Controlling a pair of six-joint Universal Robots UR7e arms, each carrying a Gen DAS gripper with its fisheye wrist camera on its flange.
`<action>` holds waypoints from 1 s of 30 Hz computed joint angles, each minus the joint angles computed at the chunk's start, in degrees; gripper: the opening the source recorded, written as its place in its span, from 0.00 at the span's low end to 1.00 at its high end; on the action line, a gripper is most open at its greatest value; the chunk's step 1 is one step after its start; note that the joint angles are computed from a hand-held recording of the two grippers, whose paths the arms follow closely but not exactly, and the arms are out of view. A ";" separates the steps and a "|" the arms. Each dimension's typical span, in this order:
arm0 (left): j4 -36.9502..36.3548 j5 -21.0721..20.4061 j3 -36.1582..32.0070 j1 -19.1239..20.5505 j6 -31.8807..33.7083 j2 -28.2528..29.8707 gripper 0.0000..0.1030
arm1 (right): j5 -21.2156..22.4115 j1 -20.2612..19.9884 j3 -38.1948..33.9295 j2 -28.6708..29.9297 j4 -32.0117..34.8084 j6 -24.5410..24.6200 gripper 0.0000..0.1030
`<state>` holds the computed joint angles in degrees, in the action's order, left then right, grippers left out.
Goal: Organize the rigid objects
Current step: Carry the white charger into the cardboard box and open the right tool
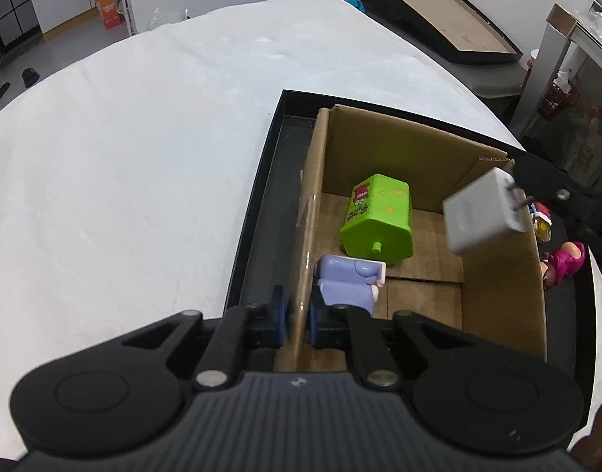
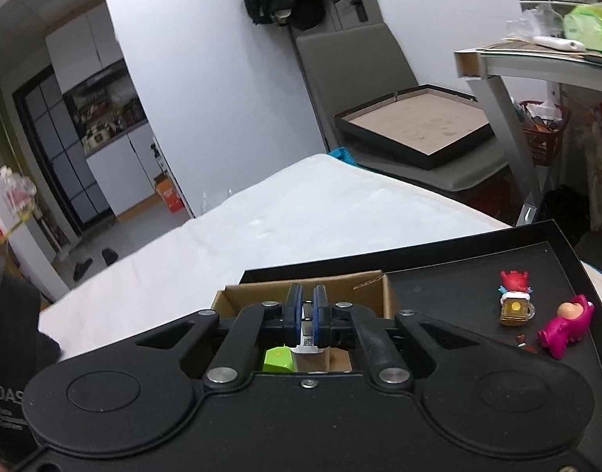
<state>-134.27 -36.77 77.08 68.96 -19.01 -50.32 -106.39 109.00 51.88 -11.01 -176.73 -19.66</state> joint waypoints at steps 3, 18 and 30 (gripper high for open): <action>-0.04 -0.28 -0.05 0.07 0.51 -0.05 0.10 | -1.24 0.45 -1.02 0.98 0.35 -1.33 0.05; 0.45 -1.54 -0.04 0.21 1.27 -0.63 0.10 | -4.60 1.60 -5.99 3.46 7.37 -5.98 0.41; 2.05 0.90 -0.72 -0.43 0.36 0.32 0.10 | -5.03 1.57 -3.01 0.42 10.64 -3.20 0.56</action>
